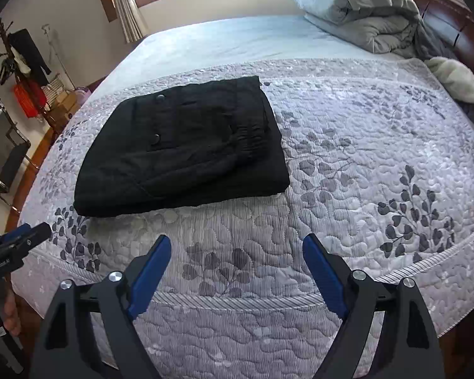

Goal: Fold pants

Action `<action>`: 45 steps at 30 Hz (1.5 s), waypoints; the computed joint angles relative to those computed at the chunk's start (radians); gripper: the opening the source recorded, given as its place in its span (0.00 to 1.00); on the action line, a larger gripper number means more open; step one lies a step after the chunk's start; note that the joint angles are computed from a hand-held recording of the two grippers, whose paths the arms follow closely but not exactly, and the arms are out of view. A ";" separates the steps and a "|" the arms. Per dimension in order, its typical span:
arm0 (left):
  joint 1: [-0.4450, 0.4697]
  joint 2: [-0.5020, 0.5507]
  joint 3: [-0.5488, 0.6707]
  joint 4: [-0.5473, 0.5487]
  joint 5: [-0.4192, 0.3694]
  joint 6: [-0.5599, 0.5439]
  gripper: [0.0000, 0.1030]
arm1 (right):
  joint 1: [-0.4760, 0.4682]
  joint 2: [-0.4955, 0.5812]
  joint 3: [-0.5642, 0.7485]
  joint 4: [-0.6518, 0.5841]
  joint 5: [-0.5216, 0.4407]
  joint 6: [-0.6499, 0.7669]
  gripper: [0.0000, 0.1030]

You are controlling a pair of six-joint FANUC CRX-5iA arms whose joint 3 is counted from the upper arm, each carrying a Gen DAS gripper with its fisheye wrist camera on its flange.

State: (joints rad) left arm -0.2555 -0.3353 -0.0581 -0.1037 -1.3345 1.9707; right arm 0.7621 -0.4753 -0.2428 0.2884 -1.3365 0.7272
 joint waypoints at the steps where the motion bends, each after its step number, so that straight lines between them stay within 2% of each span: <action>1: -0.005 -0.004 0.003 -0.008 -0.002 0.003 0.92 | 0.016 0.002 0.001 0.017 -0.012 -0.009 0.84; 4: -0.018 -0.008 0.018 -0.022 -0.017 0.001 0.92 | 0.058 0.003 0.007 0.045 -0.036 -0.040 0.86; 14: -0.056 0.002 0.063 -0.045 -0.030 0.005 0.92 | 0.107 0.037 0.046 0.063 -0.058 -0.060 0.89; 22: -0.103 0.021 0.095 -0.110 -0.050 0.018 0.93 | 0.099 0.049 0.053 0.068 -0.068 -0.064 0.89; 45: -0.085 0.051 0.092 -0.120 -0.035 0.007 0.93 | 0.033 0.070 0.059 0.032 -0.042 -0.023 0.89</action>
State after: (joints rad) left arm -0.3400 -0.2847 0.0334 -0.2234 -1.3698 1.9780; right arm 0.7953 -0.4057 -0.1843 0.3203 -1.3781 0.7038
